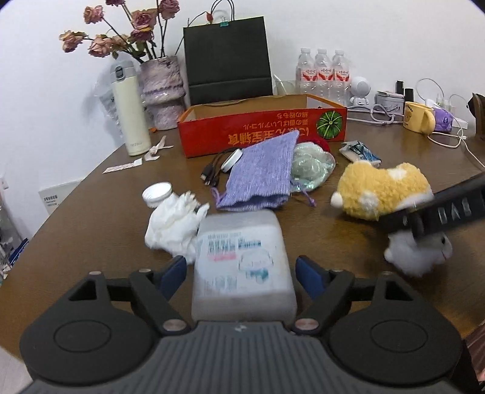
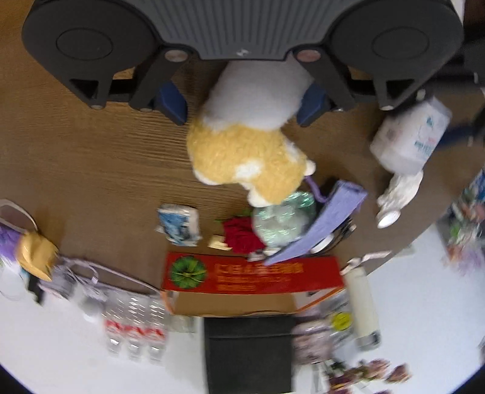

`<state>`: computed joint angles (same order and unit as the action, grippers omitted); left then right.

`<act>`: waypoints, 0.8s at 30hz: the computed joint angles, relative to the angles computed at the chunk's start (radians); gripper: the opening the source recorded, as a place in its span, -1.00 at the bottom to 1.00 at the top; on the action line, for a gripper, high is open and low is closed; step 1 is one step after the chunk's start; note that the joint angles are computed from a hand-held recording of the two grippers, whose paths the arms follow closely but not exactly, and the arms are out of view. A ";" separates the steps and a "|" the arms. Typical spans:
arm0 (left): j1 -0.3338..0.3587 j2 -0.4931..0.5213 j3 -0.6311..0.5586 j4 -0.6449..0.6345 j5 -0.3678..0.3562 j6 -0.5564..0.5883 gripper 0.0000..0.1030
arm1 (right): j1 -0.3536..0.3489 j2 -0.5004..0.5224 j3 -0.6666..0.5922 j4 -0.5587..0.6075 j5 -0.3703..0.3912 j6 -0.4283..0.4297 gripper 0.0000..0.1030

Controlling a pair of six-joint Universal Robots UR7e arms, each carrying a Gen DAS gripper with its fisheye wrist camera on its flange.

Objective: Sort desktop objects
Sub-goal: 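Grasp the plush dog with the right tool while the left tool grasps the cotton-bud box, then carry the plush dog and cotton-bud box into the cardboard box and release both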

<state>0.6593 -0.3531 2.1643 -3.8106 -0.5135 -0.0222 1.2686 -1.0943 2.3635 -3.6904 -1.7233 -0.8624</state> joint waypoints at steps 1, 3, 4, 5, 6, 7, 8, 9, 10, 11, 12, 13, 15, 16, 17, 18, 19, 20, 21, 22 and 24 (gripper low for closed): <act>0.008 -0.013 -0.003 0.038 -0.004 -0.019 0.58 | 0.005 0.002 0.002 -0.005 -0.004 -0.022 0.33; 0.026 -0.039 -0.002 0.099 -0.043 -0.032 0.32 | 0.020 0.009 0.002 -0.025 -0.028 -0.070 0.24; 0.030 -0.044 -0.001 0.106 -0.050 -0.042 0.31 | 0.026 0.015 0.002 -0.041 -0.040 -0.090 0.21; 0.031 -0.045 0.002 0.103 -0.055 -0.048 0.30 | 0.030 0.021 0.001 -0.060 -0.050 -0.102 0.22; 0.032 -0.050 0.005 0.110 -0.060 -0.057 0.30 | 0.033 0.024 -0.001 -0.068 -0.061 -0.098 0.22; 0.033 -0.055 0.007 0.114 -0.067 -0.065 0.30 | 0.034 0.030 -0.005 -0.076 -0.065 -0.083 0.24; 0.033 -0.061 0.010 0.124 -0.072 -0.080 0.30 | 0.033 0.035 -0.008 -0.077 -0.063 -0.065 0.24; 0.033 -0.069 0.013 0.135 -0.078 -0.094 0.30 | 0.029 0.037 -0.011 -0.068 -0.055 -0.050 0.24; 0.032 -0.076 0.017 0.136 -0.089 -0.101 0.30 | 0.027 0.043 -0.016 -0.057 -0.054 -0.039 0.23; 0.030 -0.080 0.021 0.129 -0.096 -0.100 0.30 | 0.029 0.060 -0.025 -0.060 -0.069 -0.035 0.13; 0.026 -0.084 0.022 0.127 -0.093 -0.100 0.30 | 0.029 0.076 -0.034 -0.062 -0.083 -0.034 0.08; 0.022 -0.087 0.023 0.123 -0.089 -0.095 0.30 | 0.020 0.080 -0.029 -0.078 -0.055 -0.027 -0.07; 0.016 -0.099 0.026 0.095 -0.087 -0.076 0.30 | 0.010 0.063 -0.023 -0.055 -0.023 -0.007 -0.09; 0.016 -0.107 0.027 0.069 -0.097 -0.059 0.30 | 0.002 0.052 -0.017 -0.057 0.004 -0.005 -0.09; 0.017 -0.119 0.026 0.041 -0.112 -0.034 0.30 | -0.004 0.039 -0.011 -0.062 0.033 -0.004 -0.09; 0.019 -0.128 0.022 0.014 -0.123 -0.008 0.30 | -0.008 0.028 -0.009 -0.064 0.059 0.000 -0.09; 0.022 -0.135 0.011 -0.010 -0.133 0.024 0.30 | -0.010 0.011 -0.009 -0.058 0.082 0.012 -0.09; 0.029 -0.146 -0.008 -0.020 -0.145 0.061 0.30 | -0.009 -0.005 -0.013 -0.047 0.104 0.020 -0.09; 0.040 -0.158 -0.036 -0.016 -0.156 0.091 0.30 | -0.004 -0.018 -0.025 -0.027 0.114 0.025 -0.09; 0.055 -0.166 -0.070 -0.005 -0.167 0.118 0.30 | 0.003 -0.026 -0.043 -0.006 0.121 0.031 -0.09; 0.092 -0.167 -0.170 0.025 -0.187 0.185 0.30 | 0.029 -0.027 -0.105 0.044 0.117 0.036 -0.09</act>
